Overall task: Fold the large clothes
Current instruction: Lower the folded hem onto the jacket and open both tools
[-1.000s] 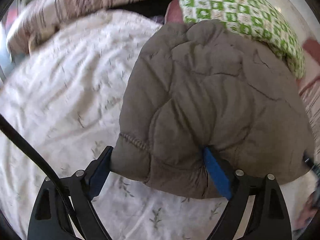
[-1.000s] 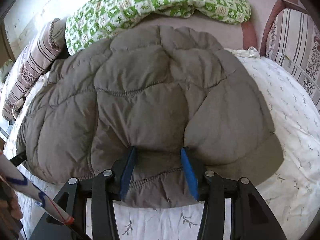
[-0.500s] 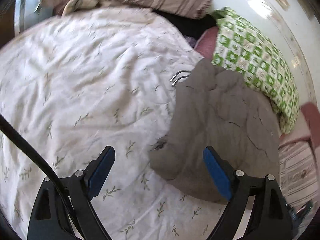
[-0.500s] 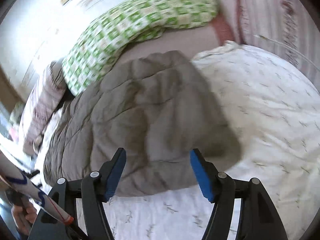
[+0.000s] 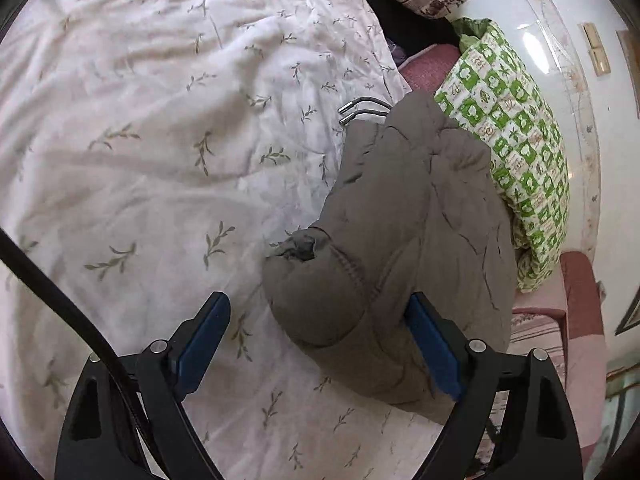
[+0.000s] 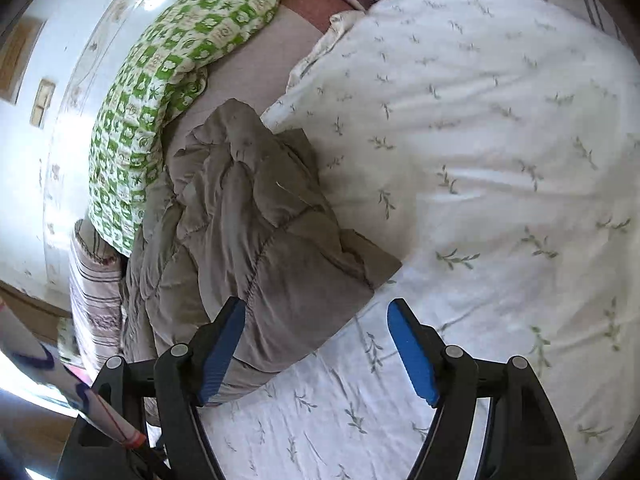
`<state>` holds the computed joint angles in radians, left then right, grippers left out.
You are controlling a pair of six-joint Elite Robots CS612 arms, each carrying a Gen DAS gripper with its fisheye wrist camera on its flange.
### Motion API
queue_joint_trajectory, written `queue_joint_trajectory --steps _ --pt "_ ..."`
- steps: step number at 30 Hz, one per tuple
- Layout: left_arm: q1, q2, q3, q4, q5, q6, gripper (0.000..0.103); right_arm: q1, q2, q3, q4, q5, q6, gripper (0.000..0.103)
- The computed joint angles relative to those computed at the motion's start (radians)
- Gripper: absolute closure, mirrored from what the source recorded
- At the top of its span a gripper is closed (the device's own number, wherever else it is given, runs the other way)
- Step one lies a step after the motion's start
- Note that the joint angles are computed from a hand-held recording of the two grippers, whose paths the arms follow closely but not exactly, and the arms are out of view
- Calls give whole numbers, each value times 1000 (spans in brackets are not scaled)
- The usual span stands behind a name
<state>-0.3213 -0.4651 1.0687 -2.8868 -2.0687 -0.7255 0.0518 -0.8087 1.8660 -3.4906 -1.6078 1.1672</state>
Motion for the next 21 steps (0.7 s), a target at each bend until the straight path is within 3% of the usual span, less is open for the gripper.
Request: queue_joint_trajectory --steps 4,6,11,14,15,16,19,21 --pt "-5 9 -9 -20 0 3 14 -6 20 -12 -21 14 17 21" --pt "-7 13 -13 -26 1 3 14 -16 45 -12 -101 49 76 20" --pt "-13 26 -30 -48 17 4 14 -30 86 -33 -168 72 133 17" --pt "-14 36 -45 -53 21 15 14 -28 101 -53 -173 59 122 14" --pt "-15 41 -53 -58 22 19 14 -26 102 -65 -156 58 97 16" --pt "-17 44 -58 -63 28 25 16 -26 102 -70 -148 62 83 26" --pt "-31 26 -43 -55 93 111 43 -20 90 -79 -84 39 38 48" --pt "-58 -10 -5 -56 215 227 54 -2 63 -90 11 -25 -56 54"
